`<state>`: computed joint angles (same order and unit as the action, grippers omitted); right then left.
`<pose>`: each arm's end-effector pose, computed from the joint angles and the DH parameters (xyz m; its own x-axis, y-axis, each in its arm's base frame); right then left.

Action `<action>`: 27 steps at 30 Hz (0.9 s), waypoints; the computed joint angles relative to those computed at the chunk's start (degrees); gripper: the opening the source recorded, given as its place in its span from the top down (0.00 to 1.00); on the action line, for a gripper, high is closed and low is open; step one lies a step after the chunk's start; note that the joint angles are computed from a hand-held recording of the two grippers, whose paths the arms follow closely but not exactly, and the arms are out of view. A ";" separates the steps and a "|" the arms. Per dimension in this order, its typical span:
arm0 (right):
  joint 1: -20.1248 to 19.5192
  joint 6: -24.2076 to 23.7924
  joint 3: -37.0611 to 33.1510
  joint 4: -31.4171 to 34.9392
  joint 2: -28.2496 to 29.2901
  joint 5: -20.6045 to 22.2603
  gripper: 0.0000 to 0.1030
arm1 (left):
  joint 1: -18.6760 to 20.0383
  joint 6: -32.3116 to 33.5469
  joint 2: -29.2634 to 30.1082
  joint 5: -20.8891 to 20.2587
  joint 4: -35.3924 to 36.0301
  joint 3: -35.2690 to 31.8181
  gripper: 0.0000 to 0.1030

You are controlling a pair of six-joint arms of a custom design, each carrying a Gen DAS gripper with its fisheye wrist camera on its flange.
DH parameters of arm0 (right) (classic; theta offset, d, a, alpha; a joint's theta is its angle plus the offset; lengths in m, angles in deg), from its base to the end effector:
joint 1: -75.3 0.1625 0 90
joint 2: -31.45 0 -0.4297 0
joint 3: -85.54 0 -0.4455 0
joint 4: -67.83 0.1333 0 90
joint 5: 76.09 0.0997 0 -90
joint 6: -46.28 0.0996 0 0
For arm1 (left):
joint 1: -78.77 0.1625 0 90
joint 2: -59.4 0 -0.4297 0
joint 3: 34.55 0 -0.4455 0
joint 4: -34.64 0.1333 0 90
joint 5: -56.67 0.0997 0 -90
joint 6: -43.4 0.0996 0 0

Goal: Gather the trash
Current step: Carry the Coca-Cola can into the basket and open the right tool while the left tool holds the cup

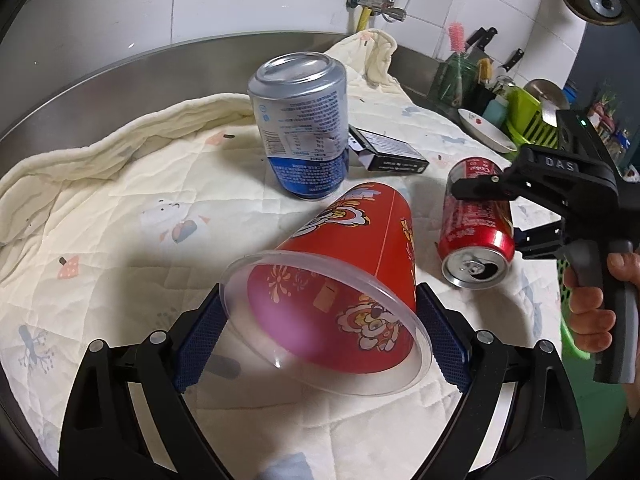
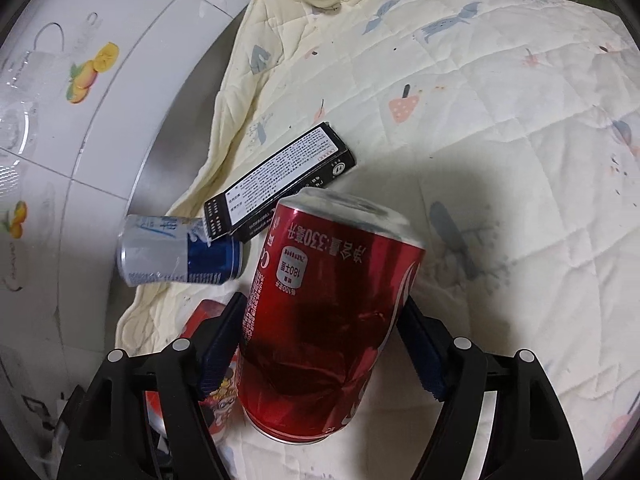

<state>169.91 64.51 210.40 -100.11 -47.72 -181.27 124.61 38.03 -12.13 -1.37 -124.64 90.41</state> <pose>0.1493 -0.5172 0.2377 -0.9456 0.3223 0.0434 0.2399 0.7814 -0.5761 -0.2292 -0.5030 0.1582 -0.7690 0.4206 -0.4814 0.6008 0.7327 -0.3196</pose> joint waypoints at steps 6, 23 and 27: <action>-0.26 -1.87 3.68 -0.23 -4.97 0.57 0.30 | -1.30 -0.58 -0.59 -1.73 -0.12 0.98 0.14; -4.42 -8.62 17.57 1.42 -31.20 -8.02 0.30 | -8.24 -1.49 3.49 -10.39 -0.26 -0.03 0.13; -7.87 -10.67 19.93 5.54 -39.38 -11.99 0.30 | -10.39 -1.31 6.19 -12.57 -0.69 -0.98 0.13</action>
